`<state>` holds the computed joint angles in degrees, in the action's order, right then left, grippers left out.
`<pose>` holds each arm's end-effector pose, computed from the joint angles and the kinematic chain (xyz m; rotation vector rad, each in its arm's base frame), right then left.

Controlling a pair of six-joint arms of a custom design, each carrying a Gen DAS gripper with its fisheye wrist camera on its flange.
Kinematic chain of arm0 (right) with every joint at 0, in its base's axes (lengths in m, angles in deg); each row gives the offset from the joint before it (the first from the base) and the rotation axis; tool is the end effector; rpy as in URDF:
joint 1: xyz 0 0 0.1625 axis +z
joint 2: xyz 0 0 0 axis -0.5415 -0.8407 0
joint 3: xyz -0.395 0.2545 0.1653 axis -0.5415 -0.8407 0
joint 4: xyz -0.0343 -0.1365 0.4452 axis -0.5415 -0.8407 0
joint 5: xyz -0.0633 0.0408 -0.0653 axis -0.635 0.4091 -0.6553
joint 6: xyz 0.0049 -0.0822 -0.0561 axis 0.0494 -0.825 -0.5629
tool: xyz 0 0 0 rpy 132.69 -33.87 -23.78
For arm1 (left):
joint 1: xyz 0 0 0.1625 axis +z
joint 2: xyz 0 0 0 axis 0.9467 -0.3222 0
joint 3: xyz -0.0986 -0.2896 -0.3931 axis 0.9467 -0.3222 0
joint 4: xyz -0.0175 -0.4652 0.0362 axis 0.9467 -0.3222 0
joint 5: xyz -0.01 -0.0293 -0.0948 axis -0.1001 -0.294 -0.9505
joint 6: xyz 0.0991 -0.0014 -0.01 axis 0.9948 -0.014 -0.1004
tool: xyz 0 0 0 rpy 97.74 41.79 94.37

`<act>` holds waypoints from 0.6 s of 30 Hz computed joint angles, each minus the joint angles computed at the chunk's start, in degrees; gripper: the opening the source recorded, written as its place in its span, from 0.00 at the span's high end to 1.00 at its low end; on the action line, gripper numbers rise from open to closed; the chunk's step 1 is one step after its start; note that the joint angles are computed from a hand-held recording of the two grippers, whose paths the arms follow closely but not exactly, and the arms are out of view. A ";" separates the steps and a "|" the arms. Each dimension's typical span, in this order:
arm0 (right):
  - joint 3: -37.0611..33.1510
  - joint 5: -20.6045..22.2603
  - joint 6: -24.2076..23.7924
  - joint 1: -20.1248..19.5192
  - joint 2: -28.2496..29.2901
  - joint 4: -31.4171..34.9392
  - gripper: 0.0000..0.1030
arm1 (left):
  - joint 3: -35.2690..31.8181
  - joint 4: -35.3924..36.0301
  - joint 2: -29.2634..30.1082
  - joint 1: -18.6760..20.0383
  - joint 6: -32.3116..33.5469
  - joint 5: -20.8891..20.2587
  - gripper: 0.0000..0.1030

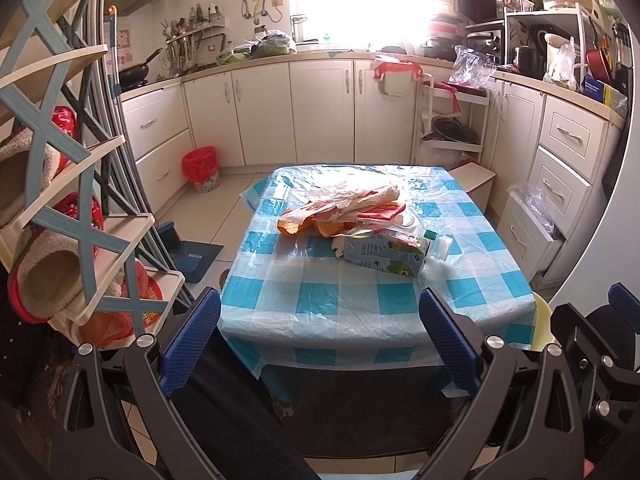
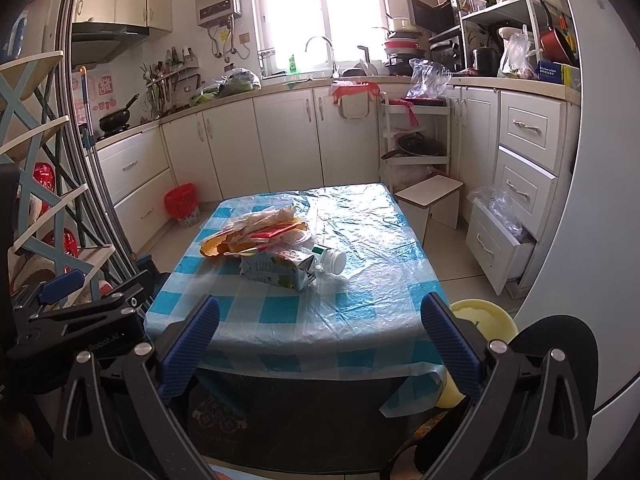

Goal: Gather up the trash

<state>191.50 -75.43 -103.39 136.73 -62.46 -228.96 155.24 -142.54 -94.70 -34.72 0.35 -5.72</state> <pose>0.2125 -0.5318 0.4528 0.3529 -2.2278 1.1974 -0.4482 -0.6099 0.1057 0.4200 2.1109 -1.0162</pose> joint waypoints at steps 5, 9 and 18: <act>-0.75 -0.98 -0.11 0.10 0.39 2.46 0.06 | -1.24 9.91 -2.96 -1.86 -5.93 -0.05 0.08; -1.73 -1.76 1.34 0.10 0.35 6.14 0.06 | -3.15 17.58 -4.40 -2.94 -10.20 -0.47 0.08; -2.91 -0.12 1.10 -1.41 1.36 6.08 0.06 | -8.51 26.65 -4.49 -3.15 -12.60 0.15 0.08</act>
